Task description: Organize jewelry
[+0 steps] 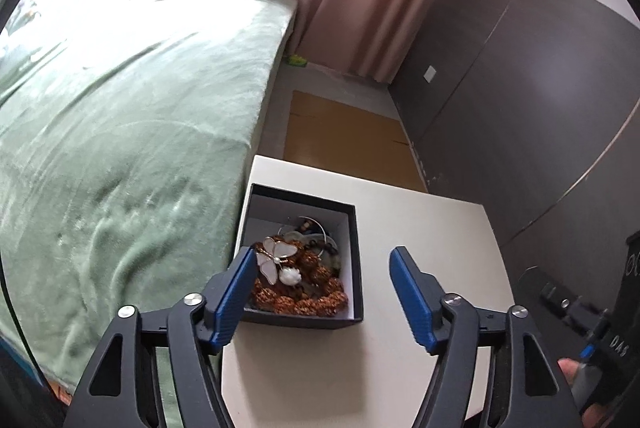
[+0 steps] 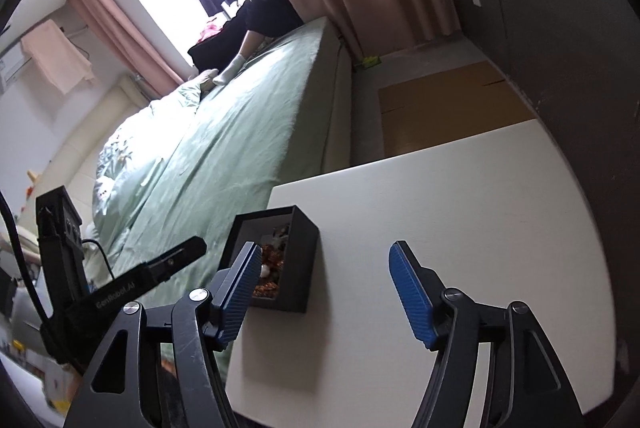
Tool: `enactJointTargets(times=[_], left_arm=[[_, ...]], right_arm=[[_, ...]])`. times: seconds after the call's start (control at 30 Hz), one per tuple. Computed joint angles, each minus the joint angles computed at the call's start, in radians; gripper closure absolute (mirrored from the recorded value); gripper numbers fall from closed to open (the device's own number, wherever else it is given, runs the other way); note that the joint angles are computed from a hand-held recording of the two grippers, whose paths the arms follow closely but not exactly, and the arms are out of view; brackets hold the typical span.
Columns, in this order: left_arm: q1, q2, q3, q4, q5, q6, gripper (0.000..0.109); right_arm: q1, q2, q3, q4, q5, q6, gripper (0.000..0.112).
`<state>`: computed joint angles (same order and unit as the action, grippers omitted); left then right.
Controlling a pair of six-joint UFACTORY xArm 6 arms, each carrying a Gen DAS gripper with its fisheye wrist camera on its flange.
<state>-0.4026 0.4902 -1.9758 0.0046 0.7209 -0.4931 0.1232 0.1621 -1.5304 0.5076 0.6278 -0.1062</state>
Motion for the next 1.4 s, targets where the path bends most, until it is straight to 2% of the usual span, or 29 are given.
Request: enactJointTargets(times=[0.07, 0.3, 0.37, 0.47, 0.7, 0.8, 1.0, 1.23, 1.33, 1.4], left_arm=[[-0.012, -0.022, 0.035, 0.032, -0.031, -0.022, 0.032], [-0.046, -0.110, 0.171, 0.119, -0.166, -0.097, 0.014], [-0.054, -0.126, 0.190, 0.189, -0.184, -0.146, 0.012], [-0.063, -0.154, 0.230, 0.232, -0.215, -0.190, 0.006], [-0.093, -0.213, 0.313, 0.305, -0.226, -0.239, 0.006], [-0.101, -0.232, 0.341, 0.304, -0.236, -0.240, 0.006], [-0.116, -0.240, 0.343, 0.417, -0.237, -0.304, 0.006], [-0.114, -0.222, 0.320, 0.409, -0.221, -0.298, 0.006], [-0.117, -0.210, 0.304, 0.416, -0.211, -0.292, 0.006], [-0.117, -0.209, 0.304, 0.417, -0.217, -0.295, 0.006]], right_arm=[[-0.008, -0.019, 0.017, -0.026, -0.001, 0.016, 0.030], [-0.027, -0.085, 0.091, -0.074, -0.012, 0.053, 0.014], [-0.029, -0.106, 0.115, -0.096, -0.023, 0.067, 0.009], [-0.034, -0.138, 0.148, -0.116, -0.038, 0.077, 0.009], [-0.037, -0.184, 0.195, -0.176, -0.050, 0.099, 0.009], [-0.038, -0.197, 0.210, -0.155, -0.051, 0.064, 0.009], [-0.037, -0.204, 0.224, -0.162, -0.049, 0.054, 0.009], [-0.039, -0.206, 0.227, -0.155, -0.072, 0.060, 0.009], [-0.038, -0.200, 0.221, -0.202, -0.061, 0.089, 0.009], [-0.041, -0.195, 0.214, -0.186, -0.040, 0.077, 0.009]])
